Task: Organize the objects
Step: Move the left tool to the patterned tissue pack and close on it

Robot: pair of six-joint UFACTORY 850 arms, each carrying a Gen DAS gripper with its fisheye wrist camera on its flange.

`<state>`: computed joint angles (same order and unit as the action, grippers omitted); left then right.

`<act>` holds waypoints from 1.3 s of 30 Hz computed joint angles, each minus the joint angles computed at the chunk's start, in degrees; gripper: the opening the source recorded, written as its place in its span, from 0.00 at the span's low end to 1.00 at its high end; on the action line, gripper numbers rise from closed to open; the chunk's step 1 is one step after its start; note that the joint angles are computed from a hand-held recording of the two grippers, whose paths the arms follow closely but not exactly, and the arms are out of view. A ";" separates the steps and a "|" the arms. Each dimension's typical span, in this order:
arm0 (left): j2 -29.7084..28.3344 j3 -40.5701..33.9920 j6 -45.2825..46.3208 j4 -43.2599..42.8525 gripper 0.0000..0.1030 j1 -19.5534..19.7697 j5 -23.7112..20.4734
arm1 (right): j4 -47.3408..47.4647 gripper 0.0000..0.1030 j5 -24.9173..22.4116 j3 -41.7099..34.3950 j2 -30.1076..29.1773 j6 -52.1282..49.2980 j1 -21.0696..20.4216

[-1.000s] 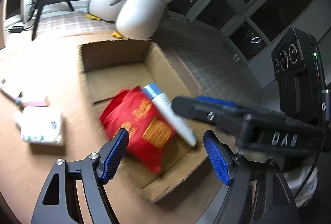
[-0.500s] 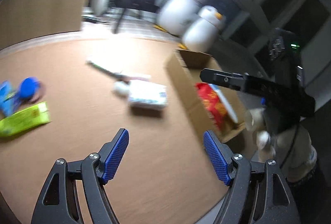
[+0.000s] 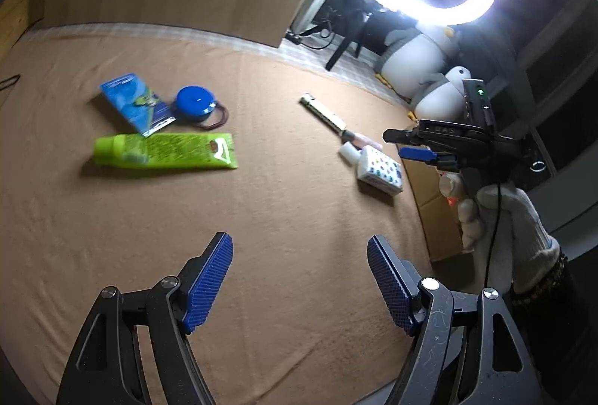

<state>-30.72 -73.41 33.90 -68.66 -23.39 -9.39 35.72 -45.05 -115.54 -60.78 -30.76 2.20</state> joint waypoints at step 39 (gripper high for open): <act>-9.35 -7.92 -1.70 5.09 0.75 -0.53 -7.59 | 7.57 0.33 -1.74 19.49 8.33 -13.12 4.37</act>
